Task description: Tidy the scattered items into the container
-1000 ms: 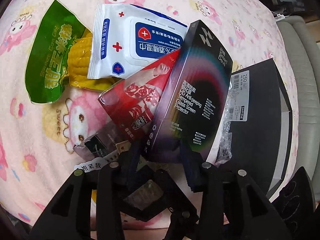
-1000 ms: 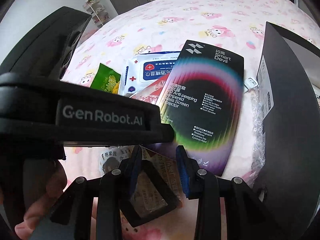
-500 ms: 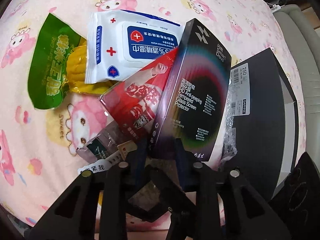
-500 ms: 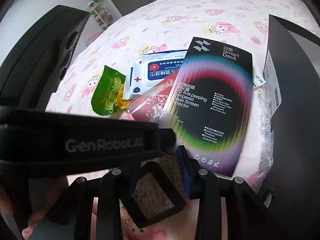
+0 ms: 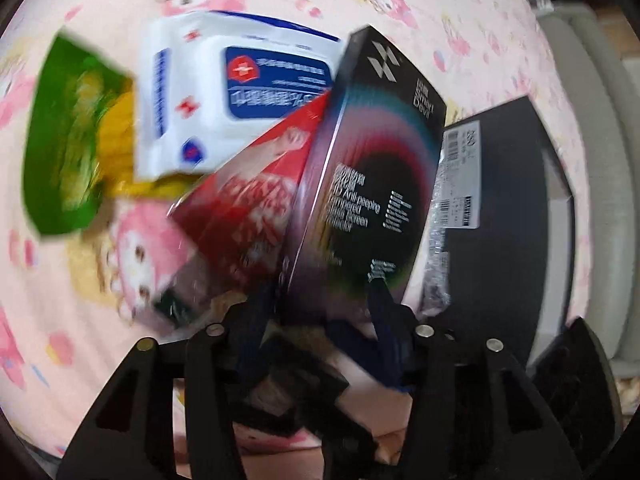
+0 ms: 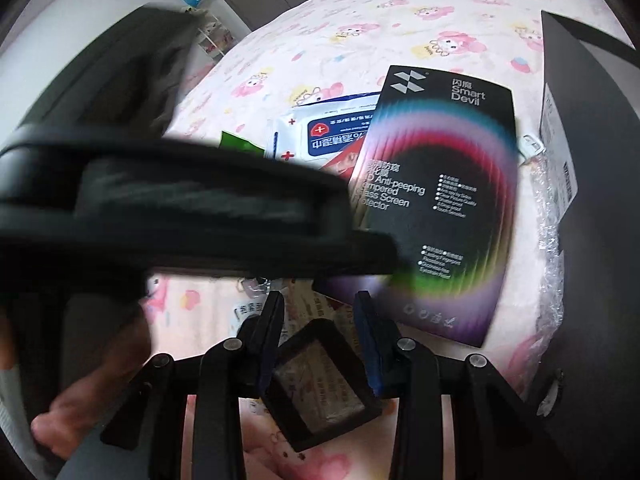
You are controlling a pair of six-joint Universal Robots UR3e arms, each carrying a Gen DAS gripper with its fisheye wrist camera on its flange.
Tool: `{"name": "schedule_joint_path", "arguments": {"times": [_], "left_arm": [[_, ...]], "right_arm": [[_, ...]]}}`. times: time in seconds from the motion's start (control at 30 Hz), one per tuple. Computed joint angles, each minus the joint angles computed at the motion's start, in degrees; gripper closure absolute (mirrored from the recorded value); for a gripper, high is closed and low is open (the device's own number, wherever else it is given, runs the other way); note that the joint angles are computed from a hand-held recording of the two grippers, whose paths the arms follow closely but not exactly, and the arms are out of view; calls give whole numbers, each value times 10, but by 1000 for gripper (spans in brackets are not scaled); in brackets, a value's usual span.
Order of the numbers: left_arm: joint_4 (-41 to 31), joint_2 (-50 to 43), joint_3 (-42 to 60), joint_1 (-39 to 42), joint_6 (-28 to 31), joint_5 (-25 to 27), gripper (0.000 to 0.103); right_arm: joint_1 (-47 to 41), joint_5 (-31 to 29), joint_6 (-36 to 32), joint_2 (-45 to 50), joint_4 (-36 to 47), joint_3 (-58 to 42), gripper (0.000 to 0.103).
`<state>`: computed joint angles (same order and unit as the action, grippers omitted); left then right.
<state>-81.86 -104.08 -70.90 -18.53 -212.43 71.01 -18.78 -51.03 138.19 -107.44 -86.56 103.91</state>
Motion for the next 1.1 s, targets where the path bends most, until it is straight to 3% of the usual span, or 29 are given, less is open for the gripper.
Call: {"name": "schedule_joint_path", "arguments": {"times": [0.03,0.13,0.2,0.33,0.6,0.77,0.9,1.1], "left_arm": [[-6,-12,15,-1,10,1,52],[2,-24,22,3,29,-9,76],[25,-13,-8,10,32,-29,79],[47,34,-53,21,29,-16,103],[27,105,-113,31,39,11,102],[41,134,-110,27,15,50,79],[78,165,-140,39,-32,58,77],[93,151,-135,72,-33,26,68]], "right_arm": [[2,-1,2,4,-2,0,70],[12,-7,19,21,-15,1,70],[15,-10,22,24,-18,7,70],[16,-8,26,27,-19,12,70],[7,-32,44,2,0,26,70],[-11,-5,33,-23,44,-9,70],[90,-38,135,22,-119,-13,70],[103,-116,172,93,-173,-58,70]]}}
